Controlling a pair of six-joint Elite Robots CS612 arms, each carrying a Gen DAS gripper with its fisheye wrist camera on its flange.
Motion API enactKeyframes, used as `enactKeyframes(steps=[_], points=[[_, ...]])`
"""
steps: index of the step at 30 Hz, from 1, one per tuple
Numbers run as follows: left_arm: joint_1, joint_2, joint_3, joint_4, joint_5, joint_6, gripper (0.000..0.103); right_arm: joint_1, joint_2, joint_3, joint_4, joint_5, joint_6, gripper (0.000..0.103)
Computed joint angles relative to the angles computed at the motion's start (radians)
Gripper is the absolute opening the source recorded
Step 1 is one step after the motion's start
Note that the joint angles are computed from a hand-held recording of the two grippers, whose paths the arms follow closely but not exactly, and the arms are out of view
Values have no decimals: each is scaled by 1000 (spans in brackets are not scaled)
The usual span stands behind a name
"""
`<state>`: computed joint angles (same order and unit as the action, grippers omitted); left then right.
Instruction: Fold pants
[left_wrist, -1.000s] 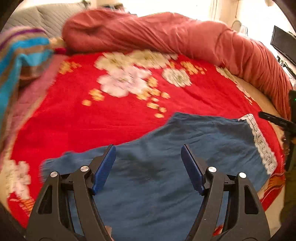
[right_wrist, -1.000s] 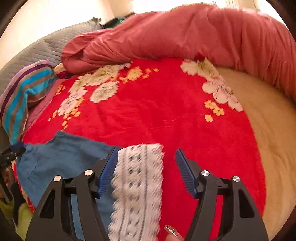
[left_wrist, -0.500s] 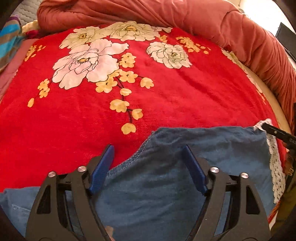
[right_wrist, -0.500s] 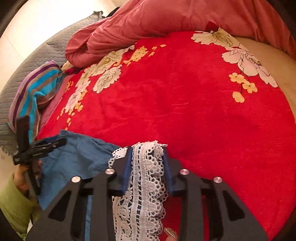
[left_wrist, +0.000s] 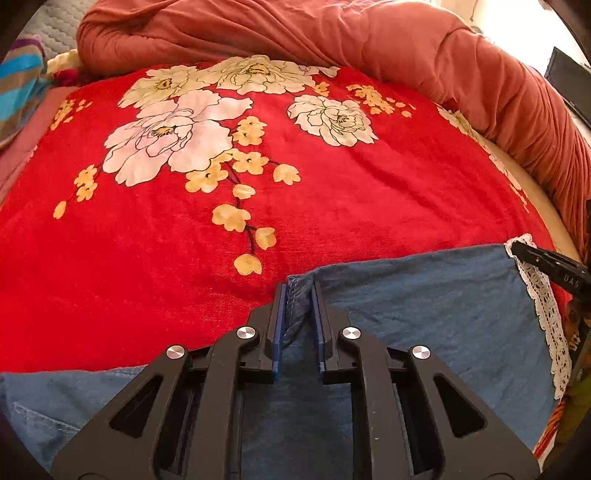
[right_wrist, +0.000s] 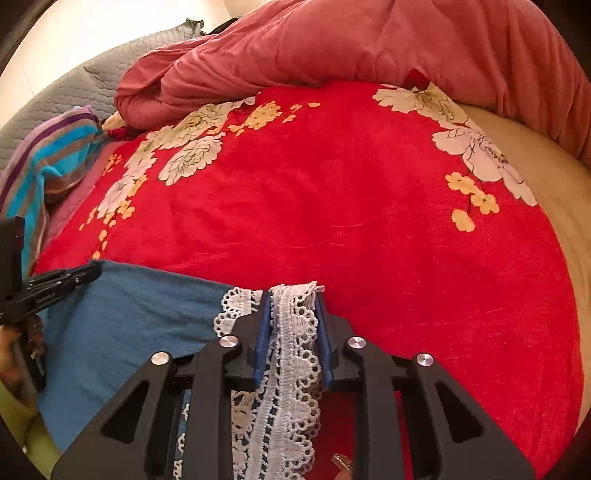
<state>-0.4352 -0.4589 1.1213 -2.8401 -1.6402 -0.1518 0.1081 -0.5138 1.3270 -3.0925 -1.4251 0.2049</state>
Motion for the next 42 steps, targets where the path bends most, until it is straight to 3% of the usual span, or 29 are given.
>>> enactKeyframes(steps=[2, 4, 5, 8, 10, 12, 16, 19, 22, 24, 26, 27, 28, 31, 34, 38, 42], points=[[3, -4, 5, -4, 0, -7, 20, 4, -1, 2, -3, -32, -2, 33], [6, -15, 20, -10, 17, -17, 43, 8, -15, 19, -13, -68, 7, 48], [10, -27, 38, -21, 27, -31, 44, 12, -25, 32, -24, -96, 12, 55], [10, -71, 111, -91, 103, -30, 45, 29, -63, 97, -121, -208, -10, 59], [10, -105, 171, -143, 159, -32, 62, 40, -89, 146, -182, -248, -21, 67], [16, -138, 229, -184, 177, -51, 70, 48, -112, 190, -222, -235, -34, 70], [13, -188, 320, -231, 208, -46, 76, 81, -125, 219, -225, -215, -110, 77], [-3, -200, 347, -217, 174, 9, 81, 110, -111, 184, -184, -151, -165, 78], [-13, -180, 320, -159, 101, 60, 85, 134, -81, 114, -100, -106, -212, 78], [-25, -159, 287, -97, 164, 76, 86, 152, -53, 50, -16, -137, -228, 78], [-24, -138, 259, -40, 251, 65, 88, 176, -24, -15, 95, -281, -241, 78], [-16, -135, 256, -32, 250, 46, 91, 181, -16, -31, 126, -325, -248, 81], [1, -133, 258, -43, 208, 11, 91, 178, -11, -37, 153, -347, -230, 91], [34, -133, 273, -97, 105, -25, 91, 147, -26, -4, 161, -308, -120, 91], [32, -130, 280, -122, 110, -17, 91, 128, -39, 28, 139, -277, -78, 91], [30, -137, 290, -135, 110, -31, 91, 129, -36, 31, 121, -283, -106, 91], [30, -176, 338, -157, 66, -26, 93, 120, -77, 109, -1, -215, -76, 91]])
